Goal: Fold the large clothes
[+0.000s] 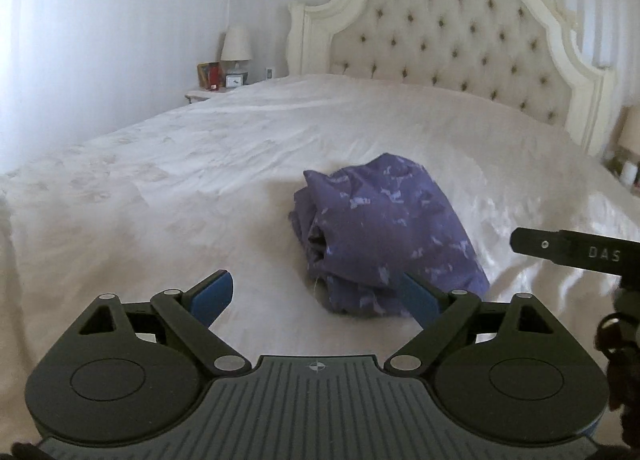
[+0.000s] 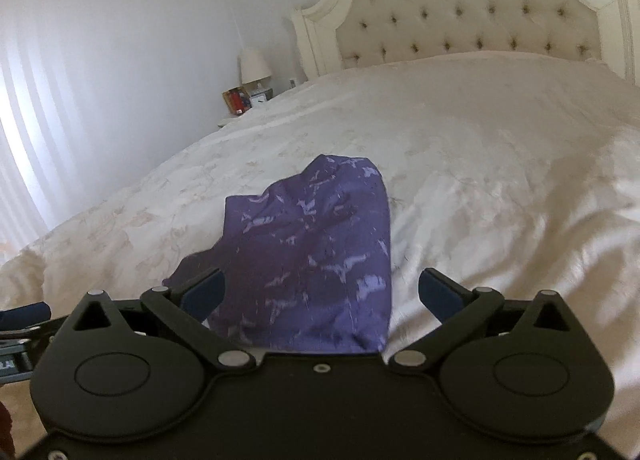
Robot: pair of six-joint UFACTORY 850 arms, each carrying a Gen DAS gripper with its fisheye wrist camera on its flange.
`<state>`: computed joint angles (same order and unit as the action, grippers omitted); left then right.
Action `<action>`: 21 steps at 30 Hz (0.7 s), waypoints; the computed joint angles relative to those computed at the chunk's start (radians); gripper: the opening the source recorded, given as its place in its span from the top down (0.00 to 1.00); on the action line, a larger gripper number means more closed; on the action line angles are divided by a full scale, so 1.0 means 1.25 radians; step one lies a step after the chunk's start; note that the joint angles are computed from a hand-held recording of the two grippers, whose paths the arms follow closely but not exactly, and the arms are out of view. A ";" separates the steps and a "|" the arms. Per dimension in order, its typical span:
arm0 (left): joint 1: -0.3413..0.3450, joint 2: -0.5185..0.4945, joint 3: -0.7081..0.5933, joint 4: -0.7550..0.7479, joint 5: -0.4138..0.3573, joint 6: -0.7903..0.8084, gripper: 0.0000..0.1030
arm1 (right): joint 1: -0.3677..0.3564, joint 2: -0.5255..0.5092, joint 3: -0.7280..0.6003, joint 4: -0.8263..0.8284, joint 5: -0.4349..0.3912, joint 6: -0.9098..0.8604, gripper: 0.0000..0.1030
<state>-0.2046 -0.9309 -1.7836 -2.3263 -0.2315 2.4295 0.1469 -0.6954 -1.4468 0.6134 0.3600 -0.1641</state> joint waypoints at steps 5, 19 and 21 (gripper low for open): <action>-0.009 0.027 0.043 -0.031 0.007 0.043 0.12 | 0.022 0.056 0.073 0.102 0.029 -0.101 0.01; -0.024 0.078 0.136 0.111 0.036 -0.125 0.12 | 0.069 0.105 0.142 0.395 0.052 -0.378 0.01; -0.025 0.079 0.141 0.142 0.046 -0.160 0.12 | 0.069 0.106 0.145 0.399 0.041 -0.376 0.01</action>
